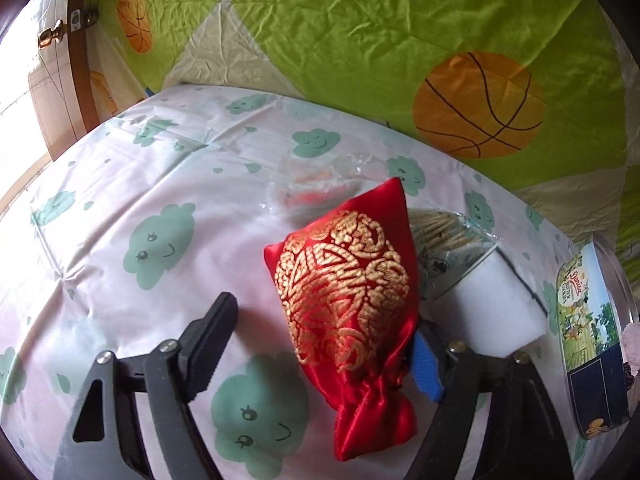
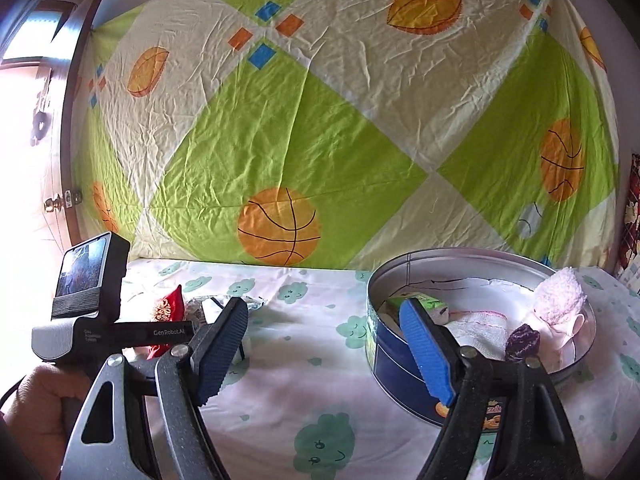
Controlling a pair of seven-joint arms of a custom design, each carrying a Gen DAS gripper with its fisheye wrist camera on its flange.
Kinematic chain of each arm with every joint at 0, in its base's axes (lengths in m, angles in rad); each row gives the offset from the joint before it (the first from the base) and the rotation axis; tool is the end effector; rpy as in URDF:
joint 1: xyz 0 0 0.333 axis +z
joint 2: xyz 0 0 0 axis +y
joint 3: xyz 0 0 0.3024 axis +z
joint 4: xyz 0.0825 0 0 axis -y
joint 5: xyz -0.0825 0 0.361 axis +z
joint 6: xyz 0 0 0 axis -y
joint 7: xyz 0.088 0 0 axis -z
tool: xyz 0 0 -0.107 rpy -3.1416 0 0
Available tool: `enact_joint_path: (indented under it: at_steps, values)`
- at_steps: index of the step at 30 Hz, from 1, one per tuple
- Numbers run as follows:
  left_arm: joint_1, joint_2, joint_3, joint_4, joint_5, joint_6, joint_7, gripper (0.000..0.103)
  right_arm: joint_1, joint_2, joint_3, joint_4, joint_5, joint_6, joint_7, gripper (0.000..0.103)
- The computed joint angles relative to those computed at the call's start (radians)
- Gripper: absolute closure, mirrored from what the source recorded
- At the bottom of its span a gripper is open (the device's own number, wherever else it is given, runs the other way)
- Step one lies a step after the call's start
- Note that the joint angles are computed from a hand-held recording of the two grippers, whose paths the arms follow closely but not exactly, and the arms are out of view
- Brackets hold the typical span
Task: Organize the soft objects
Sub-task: 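Grasp the red gold-patterned pouch with the left tool while the right tool grasps the white-black sponge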
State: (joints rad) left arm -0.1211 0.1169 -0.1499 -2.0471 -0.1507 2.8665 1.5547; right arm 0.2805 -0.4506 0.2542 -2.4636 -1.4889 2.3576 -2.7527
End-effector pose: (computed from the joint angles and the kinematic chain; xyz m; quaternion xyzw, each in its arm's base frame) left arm 0.5796 -0.1493 0.4656 -0.6231 0.7009 -0.3061 0.1637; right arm 0.3733 0.2143 0.4963 -0.4416 0.6685 -0.4881 0.3462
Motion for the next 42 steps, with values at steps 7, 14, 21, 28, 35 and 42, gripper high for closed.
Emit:
enact_joint_path:
  at_steps: [7,14,21,28,35,42]
  values:
    - [0.032,-0.039,-0.011,-0.024,-0.142,-0.021,0.112,0.076,0.003,0.011,-0.002,0.011,0.0,0.009,-0.027,0.023]
    - [0.026,-0.081,0.043,-0.088,0.127,0.132,-0.173,0.076,0.001,0.03,-0.023,0.026,0.01,0.059,-0.065,0.023]
    - [0.058,-0.091,0.062,-0.098,0.382,0.193,-0.411,0.076,-0.021,0.168,-0.079,0.139,0.076,0.215,-0.185,0.023]
    - [0.068,-0.071,0.071,-0.066,0.468,0.142,-0.498,0.076,-0.032,0.249,-0.092,0.207,0.129,0.276,-0.228,0.023]
    - [0.065,-0.051,0.081,-0.043,0.537,0.101,-0.55,0.076,-0.013,0.33,-0.104,0.289,0.162,0.268,-0.303,0.023]
    - [0.063,-0.032,0.075,-0.022,0.444,0.058,-0.465,0.076,0.005,0.444,-0.148,0.397,0.344,0.279,-0.473,0.023]
